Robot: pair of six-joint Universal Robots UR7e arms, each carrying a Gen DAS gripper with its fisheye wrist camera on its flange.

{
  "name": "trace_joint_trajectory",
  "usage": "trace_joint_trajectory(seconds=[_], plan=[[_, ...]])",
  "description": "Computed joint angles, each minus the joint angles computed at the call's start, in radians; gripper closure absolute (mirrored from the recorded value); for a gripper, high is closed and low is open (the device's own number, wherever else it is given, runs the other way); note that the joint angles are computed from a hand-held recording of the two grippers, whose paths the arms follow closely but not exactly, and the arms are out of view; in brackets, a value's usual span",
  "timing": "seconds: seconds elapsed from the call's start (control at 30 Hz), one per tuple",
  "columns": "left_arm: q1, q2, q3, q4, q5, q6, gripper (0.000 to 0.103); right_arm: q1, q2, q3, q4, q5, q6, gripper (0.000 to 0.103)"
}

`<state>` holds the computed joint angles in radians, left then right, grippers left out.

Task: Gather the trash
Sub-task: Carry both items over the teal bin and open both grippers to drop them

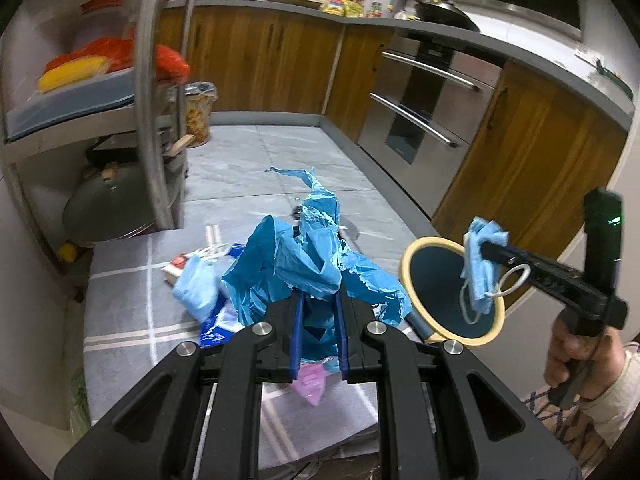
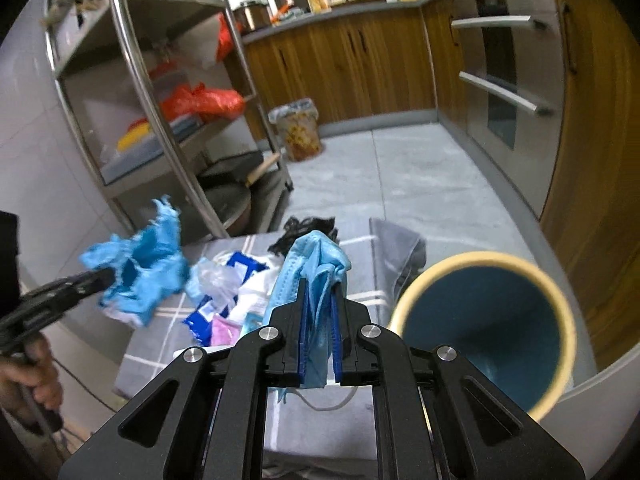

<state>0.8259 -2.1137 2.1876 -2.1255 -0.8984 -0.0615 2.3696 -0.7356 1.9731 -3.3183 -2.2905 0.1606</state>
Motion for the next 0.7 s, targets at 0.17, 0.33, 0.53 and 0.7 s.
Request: trace_joint_trajectory(seconds=[0.17,0.33,0.53,0.7], plan=[[-0.03,0.05,0.033,-0.035,-0.024,0.008,0.09,0.003,-0.04,0.067,-0.11,-0.043,-0.021,0.092],[-0.051,0.13,0.057,-0.093,-0.056,0.021,0.09,-0.028,-0.067,0.121,-0.159,-0.069,-0.025,0.092],[-0.061,0.287,0.074,-0.193,-0.088,0.049,0.09,-0.085,-0.097,0.164,-0.167,-0.105,0.001,0.092],[-0.057,0.385,0.073,-0.246,-0.102,0.072,0.09,-0.121,-0.109,0.175,-0.161,-0.097,0.032,0.092]])
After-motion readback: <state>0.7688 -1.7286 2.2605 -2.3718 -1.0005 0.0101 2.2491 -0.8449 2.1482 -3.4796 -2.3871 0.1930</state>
